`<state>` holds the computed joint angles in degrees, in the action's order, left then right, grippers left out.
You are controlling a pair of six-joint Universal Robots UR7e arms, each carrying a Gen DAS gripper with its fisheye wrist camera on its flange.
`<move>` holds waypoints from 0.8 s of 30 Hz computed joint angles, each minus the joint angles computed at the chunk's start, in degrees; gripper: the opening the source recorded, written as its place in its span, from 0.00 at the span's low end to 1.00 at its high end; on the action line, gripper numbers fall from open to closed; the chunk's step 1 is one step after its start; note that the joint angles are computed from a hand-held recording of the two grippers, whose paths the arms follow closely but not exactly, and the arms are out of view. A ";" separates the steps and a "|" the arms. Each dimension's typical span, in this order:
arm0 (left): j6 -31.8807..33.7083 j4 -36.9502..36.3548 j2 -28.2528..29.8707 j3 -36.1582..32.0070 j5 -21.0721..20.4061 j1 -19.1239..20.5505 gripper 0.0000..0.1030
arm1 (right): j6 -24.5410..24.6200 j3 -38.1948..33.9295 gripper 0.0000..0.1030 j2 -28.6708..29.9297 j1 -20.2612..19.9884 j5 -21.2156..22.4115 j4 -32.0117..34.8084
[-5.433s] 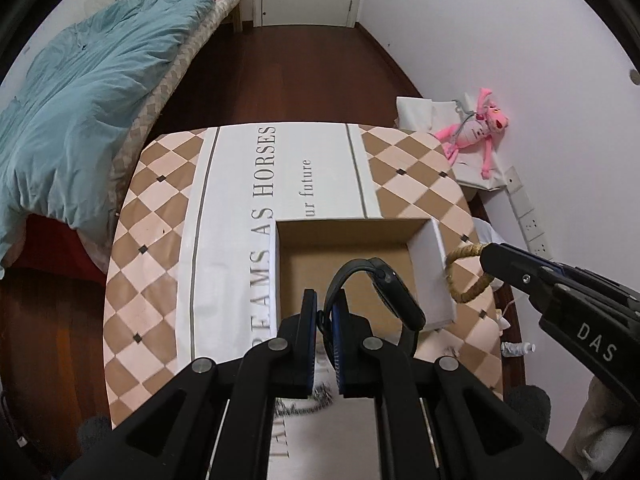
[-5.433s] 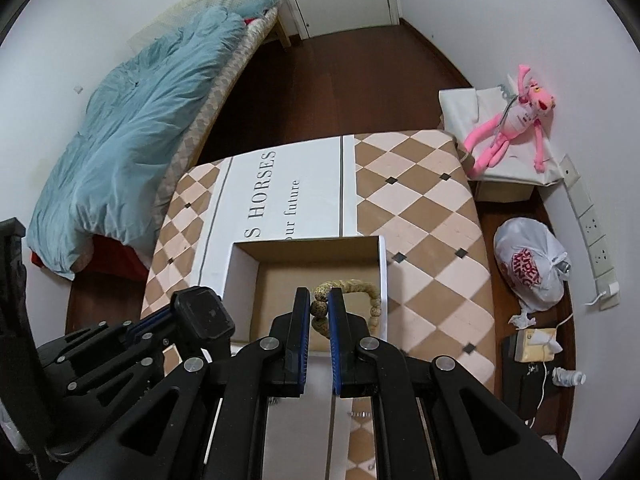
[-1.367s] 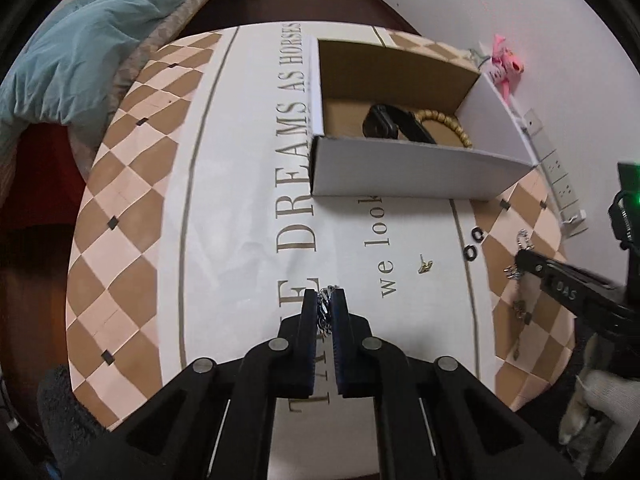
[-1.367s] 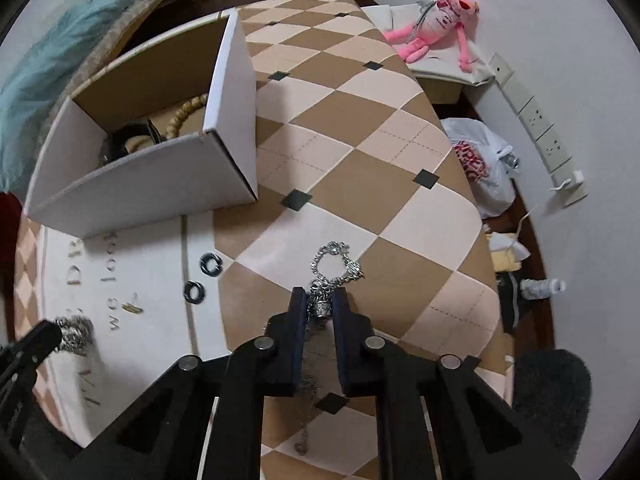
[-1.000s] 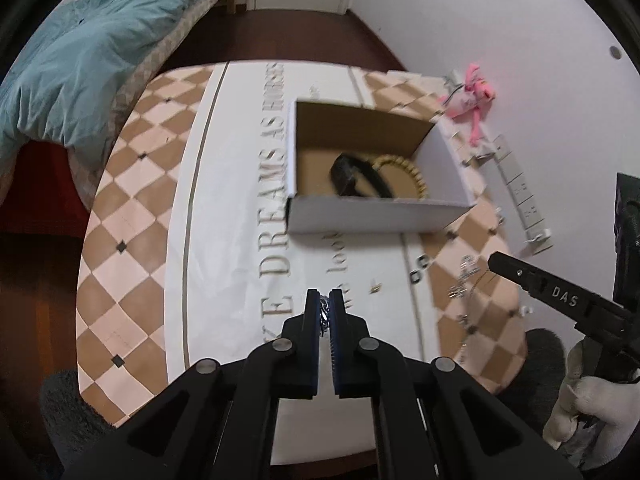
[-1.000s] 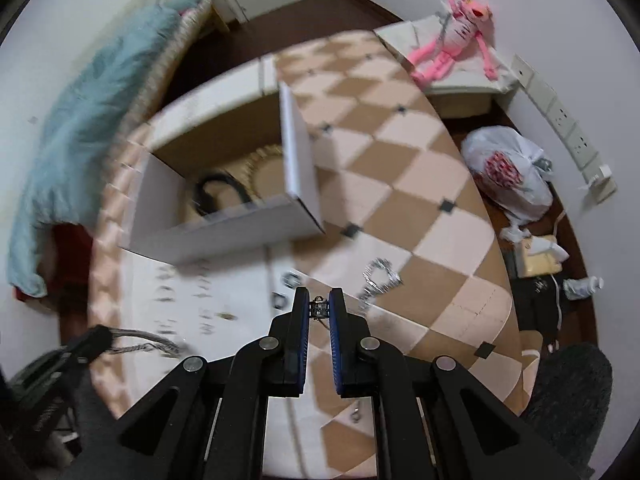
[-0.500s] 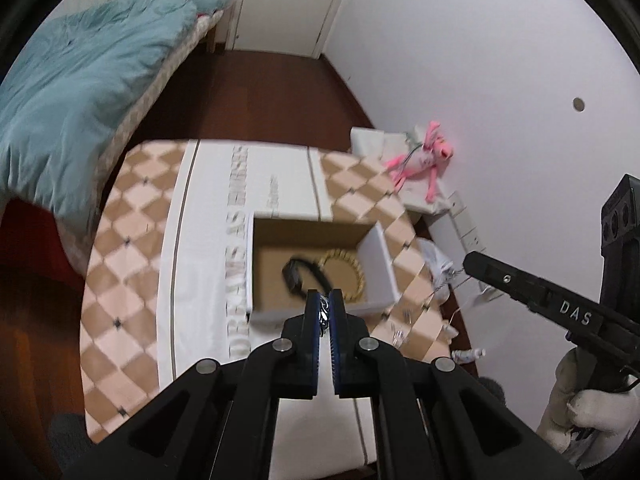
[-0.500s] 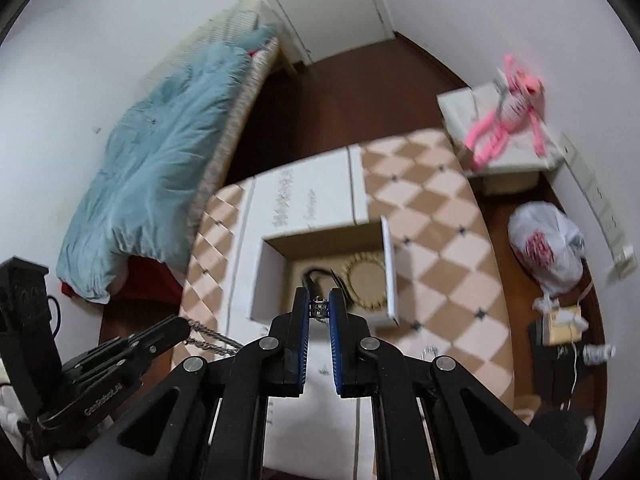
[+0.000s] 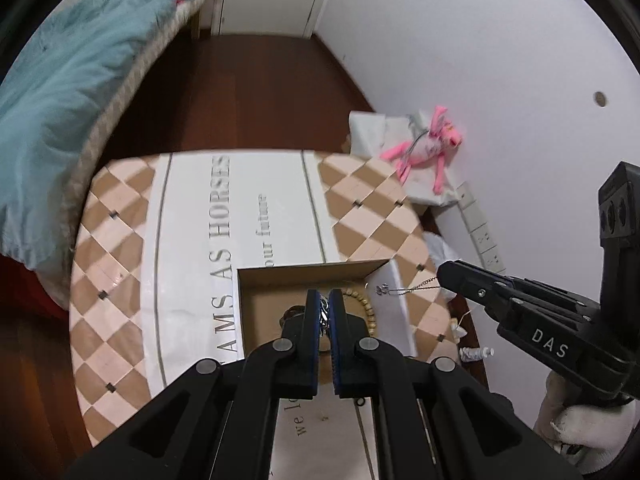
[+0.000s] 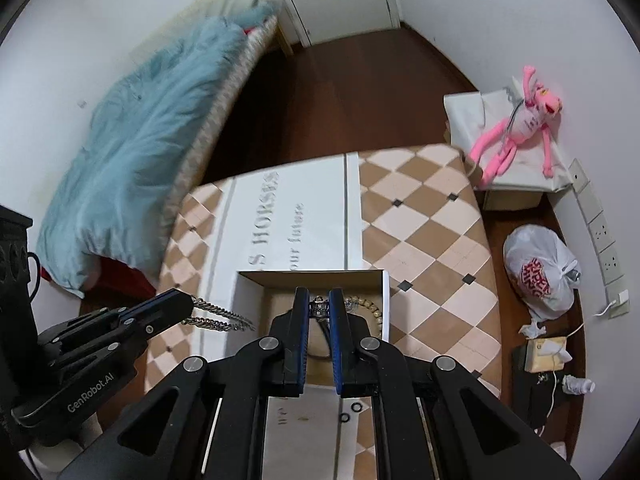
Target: Organize jewelry
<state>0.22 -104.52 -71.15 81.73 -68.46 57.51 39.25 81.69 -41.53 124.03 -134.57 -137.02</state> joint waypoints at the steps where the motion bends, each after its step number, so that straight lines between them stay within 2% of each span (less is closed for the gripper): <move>1: -0.41 0.54 1.01 -0.51 -0.02 0.68 0.02 | -0.05 -0.33 0.09 0.38 -0.72 0.73 0.65; 4: -1.52 2.14 3.13 -1.69 1.49 1.56 0.02 | 0.19 -0.86 0.10 1.11 -2.34 2.14 2.22; 8: -3.85 2.96 4.79 -2.54 6.47 1.47 0.04 | -0.30 -2.02 0.10 2.11 -3.39 3.43 3.70; 10: -4.56 3.22 5.38 -3.08 7.26 1.76 0.05 | -0.42 -2.79 0.10 2.53 -4.04 4.68 5.51; 14: -4.56 2.37 5.46 -2.26 10.43 1.65 0.09 | 1.22 -3.35 0.11 3.01 -4.75 5.06 8.78; 16: -3.91 1.05 4.91 -0.71 12.86 1.40 0.12 | 2.08 -2.84 0.21 2.82 -5.20 5.85 9.73; 17: -3.70 0.73 4.62 -0.17 13.09 1.44 0.20 | 2.29 -2.58 0.34 2.76 -5.22 5.59 9.79; 18: -3.63 0.43 4.53 0.10 13.28 1.55 0.33 | 2.52 -2.31 0.49 2.75 -5.10 4.78 10.24; 19: -3.82 -0.04 4.25 0.82 14.22 1.53 0.44 | 2.85 -2.14 0.57 2.71 -4.96 4.15 10.70; 20: -4.32 -0.27 3.95 1.64 15.76 1.42 0.67 | 3.10 -1.87 0.57 2.62 -4.86 3.75 10.85; 21: -4.56 -0.54 3.64 2.32 16.47 1.41 0.74 | 3.49 -1.59 0.57 2.52 -4.71 3.19 11.15; 23: -4.39 -1.97 2.57 4.05 16.62 1.60 0.77 | 4.72 -1.56 0.58 2.59 -4.29 1.36 13.08; 24: -4.59 -1.97 2.14 4.78 17.16 1.59 0.78 | 5.83 -1.45 0.62 2.63 -3.96 -0.03 14.34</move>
<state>-4.37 -106.49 -69.02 86.52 -51.31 59.10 45.08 80.24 -38.91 120.07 -134.60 -122.68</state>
